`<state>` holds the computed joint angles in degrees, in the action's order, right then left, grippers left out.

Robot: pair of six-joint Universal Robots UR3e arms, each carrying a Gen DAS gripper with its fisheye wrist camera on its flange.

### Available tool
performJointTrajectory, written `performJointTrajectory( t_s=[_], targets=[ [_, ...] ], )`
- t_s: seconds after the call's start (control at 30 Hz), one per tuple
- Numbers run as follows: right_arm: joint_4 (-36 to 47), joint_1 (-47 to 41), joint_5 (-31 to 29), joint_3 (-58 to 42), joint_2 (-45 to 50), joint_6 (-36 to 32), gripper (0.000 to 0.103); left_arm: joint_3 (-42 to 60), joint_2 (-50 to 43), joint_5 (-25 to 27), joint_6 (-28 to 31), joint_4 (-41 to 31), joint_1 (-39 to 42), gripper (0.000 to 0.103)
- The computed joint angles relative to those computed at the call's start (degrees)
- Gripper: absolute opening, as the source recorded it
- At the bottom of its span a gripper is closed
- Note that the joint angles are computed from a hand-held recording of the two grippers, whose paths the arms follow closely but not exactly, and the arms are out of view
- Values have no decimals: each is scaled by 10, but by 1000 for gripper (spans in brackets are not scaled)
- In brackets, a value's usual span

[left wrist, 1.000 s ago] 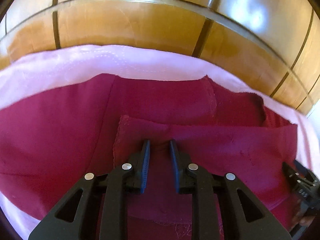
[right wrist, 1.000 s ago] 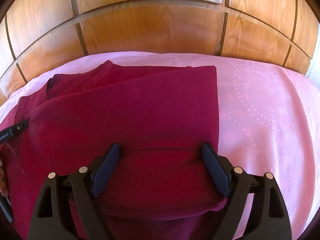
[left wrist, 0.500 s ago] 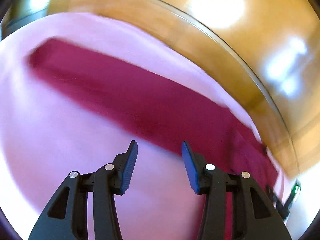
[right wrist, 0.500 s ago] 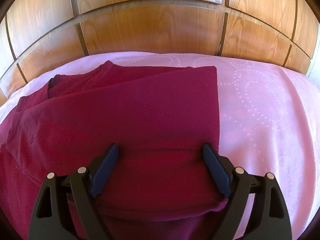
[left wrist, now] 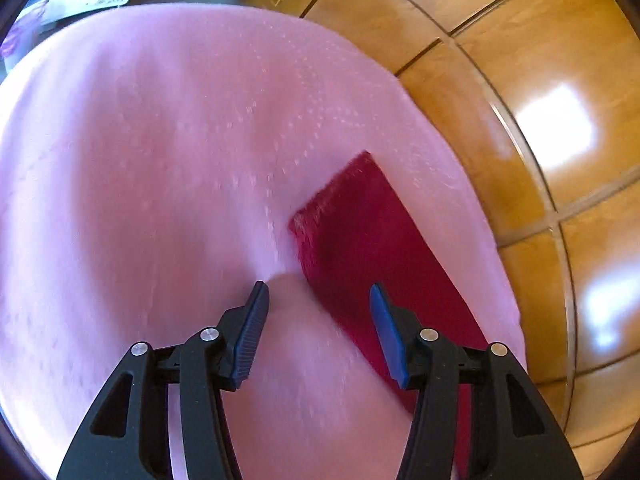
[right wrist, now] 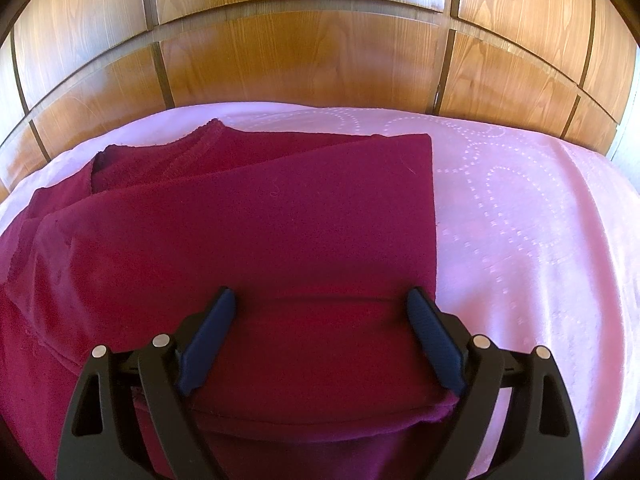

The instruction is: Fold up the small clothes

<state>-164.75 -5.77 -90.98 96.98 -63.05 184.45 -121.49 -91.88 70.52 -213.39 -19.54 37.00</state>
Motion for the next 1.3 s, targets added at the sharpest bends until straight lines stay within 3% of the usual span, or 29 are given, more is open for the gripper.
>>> performJointTrajectory(
  t_s=[0.03, 0.1, 0.13, 0.33, 0.47, 0.63, 0.7, 0.77, 0.83, 0.93, 1.03, 1.17, 1.23, 1.3],
  targets=[
    [0, 0, 0, -1, 1, -1, 88, 16, -13, 18, -9, -2, -9, 46],
    [1, 0, 0, -2, 2, 1, 88, 39, -29, 32, -5, -6, -21, 16],
    [1, 0, 2, -1, 2, 1, 88, 55, -30, 37, 1, -25, -28, 9],
    [-1, 0, 1, 0, 2, 3, 88, 78, 7, 17, 38, 5, -96, 6],
    [-2, -1, 3, 1, 2, 3, 88, 139, -7, 46, 45, 29, -240, 6],
    [-9, -7, 11, 9, -2, 2, 88, 271, -116, 85, 57, 34, -424, 6],
    [-11, -8, 12, 12, -3, 1, 88, 345, -182, 121, 79, 14, -500, 8],
    [-12, -11, 17, 14, -4, 0, 88, 384, -226, 103, 82, -12, -537, 35],
    [-12, -13, 19, 14, -5, -2, 88, 388, -244, 100, 74, -20, -563, 49],
    [-13, -17, 25, 17, -7, -4, 88, 353, -241, 182, 95, -6, -618, 49],
    [-13, -20, 29, 20, -10, -6, 89, 270, -205, 223, 89, 26, -633, 49],
    [19, -16, 21, 1, -12, -10, 88, 197, -187, 260, 93, 49, -634, 49],
    [65, -8, 11, -27, -22, -10, 86, 152, -189, 258, 97, 118, -631, 49],
    [75, -5, 50, -25, -51, -10, 83, 165, -195, 261, 105, 110, -634, 54]
  ],
)
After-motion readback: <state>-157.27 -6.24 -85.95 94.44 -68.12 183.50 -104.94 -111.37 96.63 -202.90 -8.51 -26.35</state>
